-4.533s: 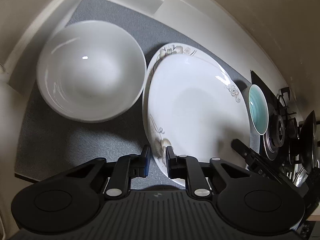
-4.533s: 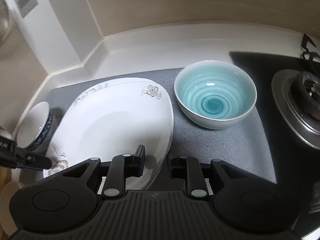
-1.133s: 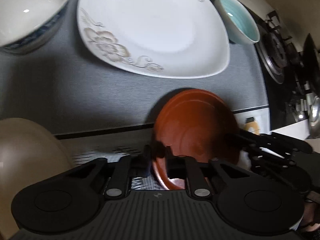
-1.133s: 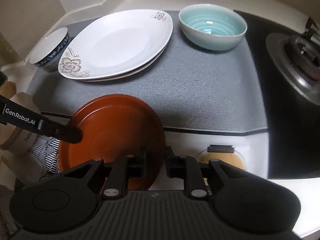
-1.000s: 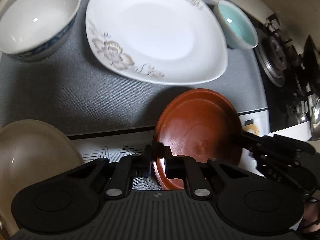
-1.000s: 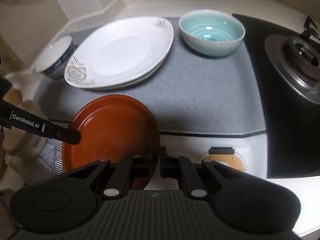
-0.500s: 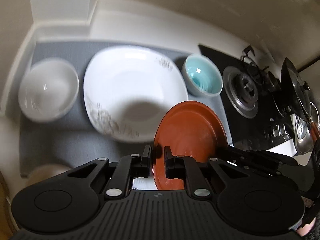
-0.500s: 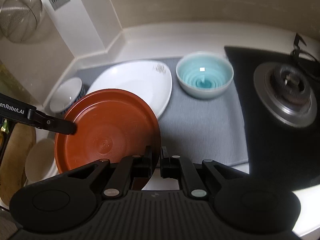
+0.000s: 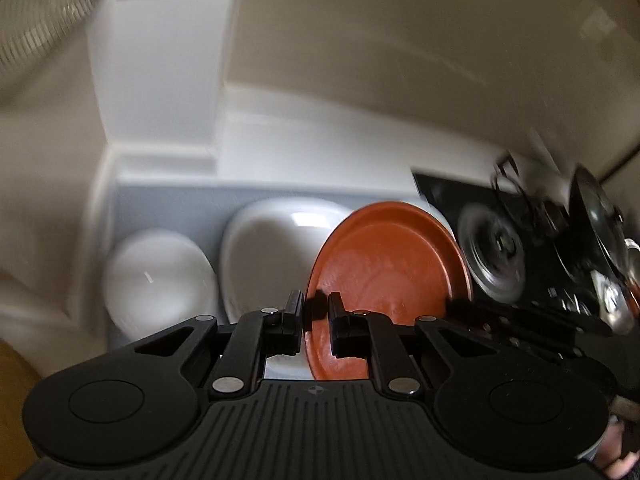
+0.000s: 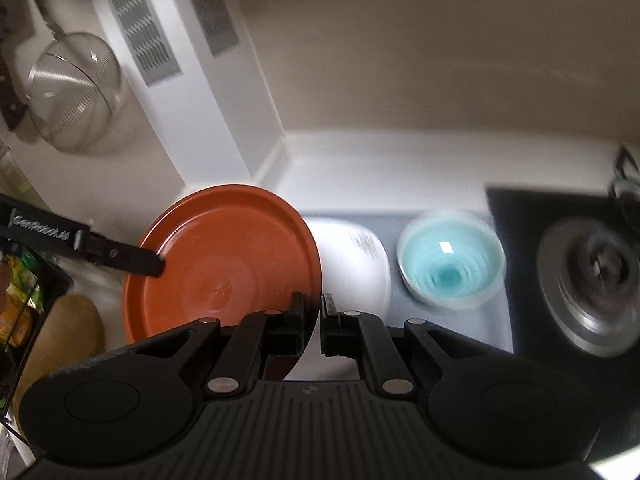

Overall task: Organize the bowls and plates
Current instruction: 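Lift the terracotta plate and set it onto the stacked white plates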

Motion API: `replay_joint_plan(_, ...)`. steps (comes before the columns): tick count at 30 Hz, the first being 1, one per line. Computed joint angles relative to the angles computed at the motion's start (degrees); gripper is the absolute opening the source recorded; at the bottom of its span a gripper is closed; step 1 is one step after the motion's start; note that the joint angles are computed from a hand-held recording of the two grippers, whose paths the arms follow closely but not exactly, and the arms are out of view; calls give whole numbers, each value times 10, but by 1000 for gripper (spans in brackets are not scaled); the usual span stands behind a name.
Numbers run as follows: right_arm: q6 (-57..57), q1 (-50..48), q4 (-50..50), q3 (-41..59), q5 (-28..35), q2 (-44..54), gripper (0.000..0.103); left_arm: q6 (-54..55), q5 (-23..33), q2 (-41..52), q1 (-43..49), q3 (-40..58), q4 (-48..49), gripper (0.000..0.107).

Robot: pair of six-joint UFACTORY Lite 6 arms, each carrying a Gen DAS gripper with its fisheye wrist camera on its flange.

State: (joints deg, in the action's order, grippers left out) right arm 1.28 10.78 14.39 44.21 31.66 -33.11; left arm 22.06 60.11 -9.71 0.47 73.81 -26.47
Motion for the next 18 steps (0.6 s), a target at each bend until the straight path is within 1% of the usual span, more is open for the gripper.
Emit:
replay_joint_plan(2, 8, 15, -12, 23, -25, 29, 9, -5, -28, 9, 0, 13, 4, 13)
replay_joint_plan(5, 21, 15, -23, 42, -59, 78, 9, -25, -51, 54, -8, 33, 4, 13)
replay_joint_plan(7, 2, -4, 13, 40, -77, 109, 9, -21, -72, 83, -17, 31, -2, 13)
replay_joint_plan(9, -17, -22, 49, 43, -94, 151, 8, -13, -108, 111, -31, 19, -5, 13)
replay_joint_plan(10, -47, -31, 75, 44, -104, 175, 7, -13, -124, 129, -44, 16, 8, 13)
replay_joint_plan(14, -69, -36, 88, 60, -150, 268, 6, -13, -206, 203, -86, -3, 44, 14)
replay_joint_plan(17, -83, -27, 100, 48, -191, 303, 7, -21, -241, 249, -95, -16, 50, 16)
replay_joint_plan(18, -115, -27, 135, 42, -202, 313, 6, -27, -253, 257, -96, -21, 57, 16)
